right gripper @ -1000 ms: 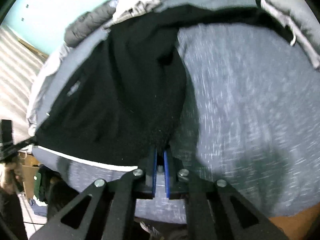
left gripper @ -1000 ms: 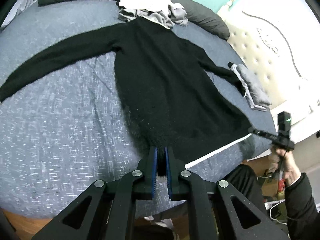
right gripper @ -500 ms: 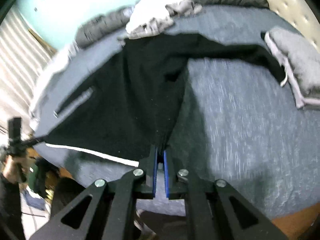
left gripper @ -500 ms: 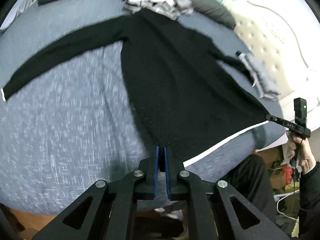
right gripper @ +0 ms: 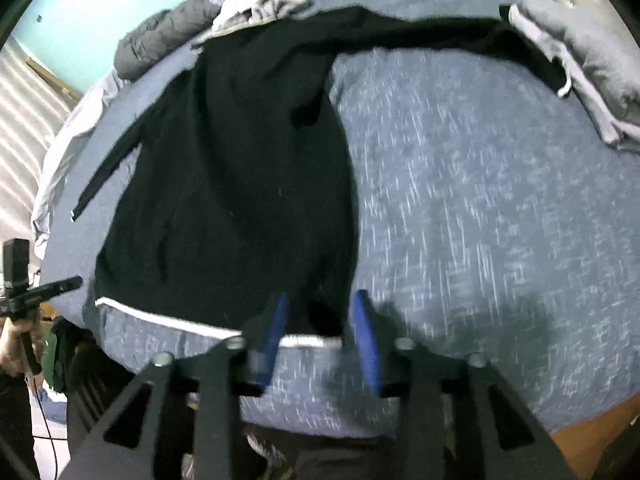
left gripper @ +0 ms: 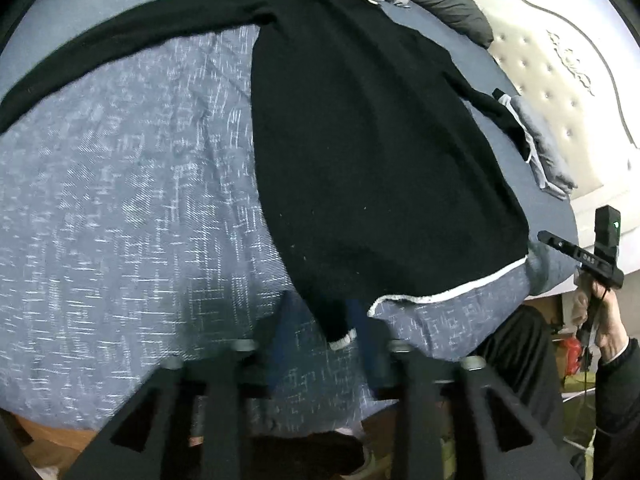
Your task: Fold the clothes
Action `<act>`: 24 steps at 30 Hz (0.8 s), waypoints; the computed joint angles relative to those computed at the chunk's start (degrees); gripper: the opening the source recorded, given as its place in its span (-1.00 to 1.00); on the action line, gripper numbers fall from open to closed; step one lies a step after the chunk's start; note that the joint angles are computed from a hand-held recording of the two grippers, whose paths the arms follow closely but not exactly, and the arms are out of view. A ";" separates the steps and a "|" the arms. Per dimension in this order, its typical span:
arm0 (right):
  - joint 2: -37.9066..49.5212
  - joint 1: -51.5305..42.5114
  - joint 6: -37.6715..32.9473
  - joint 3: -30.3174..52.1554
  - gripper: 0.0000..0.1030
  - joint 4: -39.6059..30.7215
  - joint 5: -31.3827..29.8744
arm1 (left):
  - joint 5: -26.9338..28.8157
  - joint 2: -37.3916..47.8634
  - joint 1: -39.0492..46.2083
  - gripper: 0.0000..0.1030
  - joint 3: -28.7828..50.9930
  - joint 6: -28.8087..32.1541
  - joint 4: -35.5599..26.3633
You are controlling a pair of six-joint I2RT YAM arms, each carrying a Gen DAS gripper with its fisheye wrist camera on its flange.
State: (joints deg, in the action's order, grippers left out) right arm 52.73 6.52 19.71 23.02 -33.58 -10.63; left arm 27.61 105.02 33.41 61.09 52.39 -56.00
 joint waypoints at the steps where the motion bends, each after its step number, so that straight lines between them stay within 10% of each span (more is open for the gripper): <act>1: -0.06 0.16 -0.09 -0.03 -0.16 0.38 0.14 | 0.18 0.92 -0.24 -0.20 0.08 -0.86 0.33; 8: 7.34 2.72 1.34 -1.17 -0.04 6.50 0.98 | -0.05 2.23 -2.70 -0.25 -3.12 -4.59 6.35; 13: 12.28 0.89 2.77 -2.56 -0.05 12.04 -1.31 | 0.65 2.58 -3.10 -0.78 -3.17 -4.97 6.46; 18: 10.52 1.31 4.15 -3.73 -0.82 12.67 -1.32 | 0.70 -1.71 -1.53 -0.88 -3.13 -1.51 4.25; 24: 0.81 -4.64 1.40 -3.16 -0.90 4.70 -5.16 | 0.11 -2.24 3.05 -0.89 1.05 4.26 -1.67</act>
State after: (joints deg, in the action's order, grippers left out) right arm 53.54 1.88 21.11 19.86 -28.89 -15.79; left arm 27.72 102.78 36.46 62.14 56.65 -57.67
